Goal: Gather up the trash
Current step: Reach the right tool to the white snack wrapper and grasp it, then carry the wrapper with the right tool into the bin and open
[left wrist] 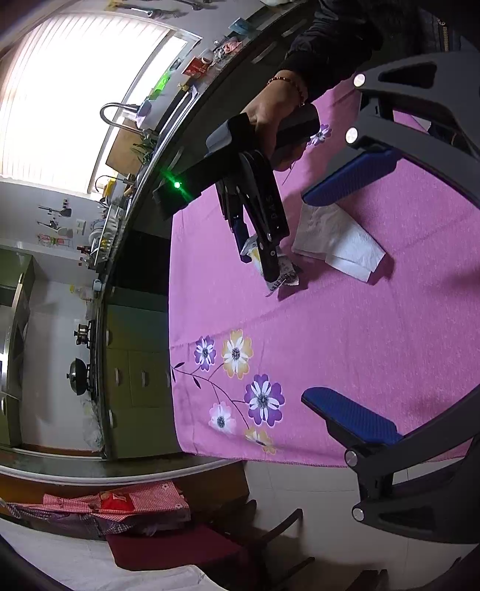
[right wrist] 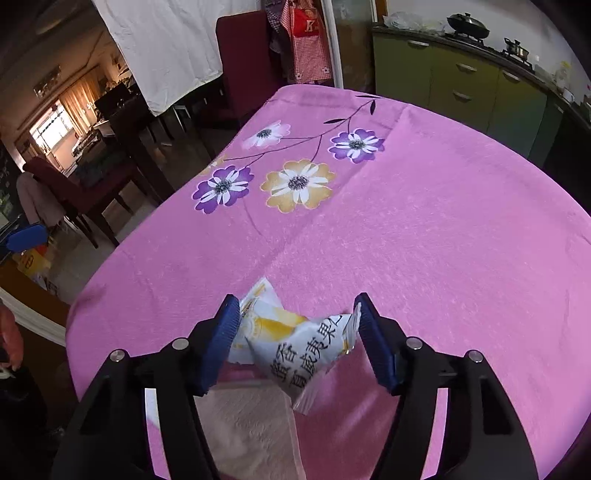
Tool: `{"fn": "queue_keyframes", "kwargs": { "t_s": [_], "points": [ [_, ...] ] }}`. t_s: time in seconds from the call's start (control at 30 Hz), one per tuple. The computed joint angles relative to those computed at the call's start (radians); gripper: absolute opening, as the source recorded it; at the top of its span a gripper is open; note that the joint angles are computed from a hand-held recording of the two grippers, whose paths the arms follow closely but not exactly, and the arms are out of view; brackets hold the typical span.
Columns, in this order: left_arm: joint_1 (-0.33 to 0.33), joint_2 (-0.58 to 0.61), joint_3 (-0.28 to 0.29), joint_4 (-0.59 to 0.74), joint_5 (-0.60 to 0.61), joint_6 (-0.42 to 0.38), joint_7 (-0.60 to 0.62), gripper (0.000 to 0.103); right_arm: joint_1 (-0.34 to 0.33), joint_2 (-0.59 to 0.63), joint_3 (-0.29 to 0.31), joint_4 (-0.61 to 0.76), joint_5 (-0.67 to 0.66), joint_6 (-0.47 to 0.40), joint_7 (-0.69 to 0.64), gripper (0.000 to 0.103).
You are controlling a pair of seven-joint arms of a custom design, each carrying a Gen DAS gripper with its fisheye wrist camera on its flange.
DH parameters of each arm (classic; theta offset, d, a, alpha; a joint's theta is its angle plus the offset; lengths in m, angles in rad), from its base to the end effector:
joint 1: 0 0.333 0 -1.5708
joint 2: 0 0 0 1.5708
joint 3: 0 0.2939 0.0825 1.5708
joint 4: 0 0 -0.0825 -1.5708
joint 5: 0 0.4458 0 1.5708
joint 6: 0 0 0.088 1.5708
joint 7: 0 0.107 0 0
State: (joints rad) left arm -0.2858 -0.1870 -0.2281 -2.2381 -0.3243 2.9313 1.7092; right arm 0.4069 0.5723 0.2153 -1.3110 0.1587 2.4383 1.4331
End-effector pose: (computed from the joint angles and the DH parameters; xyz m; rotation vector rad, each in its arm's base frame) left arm 0.5281 -0.2802 0.4989 -1.4355 2.1244 -1.1119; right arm 0.6789 0.4387 0.4402 -2.2423 1.1815 -0.1149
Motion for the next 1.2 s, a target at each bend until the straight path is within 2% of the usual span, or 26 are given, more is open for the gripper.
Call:
{"fn": "queue_keyframes", "kwargs": {
  "t_s": [0.1, 0.2, 0.3, 0.47, 0.67, 0.83, 0.93, 1.0, 1.1, 1.2],
  "points": [
    [0.0, 0.001, -0.004, 0.004, 0.009, 0.001, 0.0, 0.094, -0.004, -0.018, 0.0, -0.027, 0.004, -0.003, 0.003, 0.062],
    [-0.004, 0.002, -0.005, 0.006, 0.009, 0.001, 0.003, 0.094, -0.026, -0.009, 0.024, -0.013, 0.047, -0.055, -0.032, 0.061],
    [0.003, 0.001, -0.013, 0.006, 0.032, -0.002, -0.017, 0.094, -0.016, -0.007, 0.017, -0.018, 0.049, -0.064, -0.039, 0.06],
    [0.002, 0.0, -0.01, 0.007, 0.037, -0.007, -0.022, 0.094, -0.021, -0.05, 0.022, -0.085, 0.073, 0.003, -0.052, 0.048],
    [-0.003, 0.002, -0.005, 0.008, 0.025, -0.009, -0.008, 0.094, -0.031, -0.109, 0.024, -0.156, 0.094, 0.064, -0.06, 0.047],
    [-0.012, 0.008, 0.0, 0.018, 0.008, -0.012, 0.019, 0.094, -0.046, -0.238, 0.012, -0.306, 0.107, 0.157, -0.046, 0.047],
    [-0.027, 0.018, 0.005, 0.029, -0.022, -0.01, 0.057, 0.094, -0.056, -0.369, -0.023, -0.456, 0.096, 0.231, 0.017, 0.047],
    [-0.038, 0.028, 0.007, 0.04, -0.048, -0.009, 0.087, 0.094, -0.061, -0.47, -0.063, -0.572, 0.051, 0.275, 0.105, 0.047],
    [-0.059, 0.055, 0.01, 0.063, -0.105, -0.012, 0.155, 0.094, -0.087, -0.625, -0.123, -0.744, -0.114, 0.296, 0.327, 0.048],
    [-0.066, 0.084, 0.002, 0.095, -0.143, -0.029, 0.197, 0.094, -0.161, -0.753, -0.146, -0.874, -0.314, 0.248, 0.562, 0.048]
  ]
}}
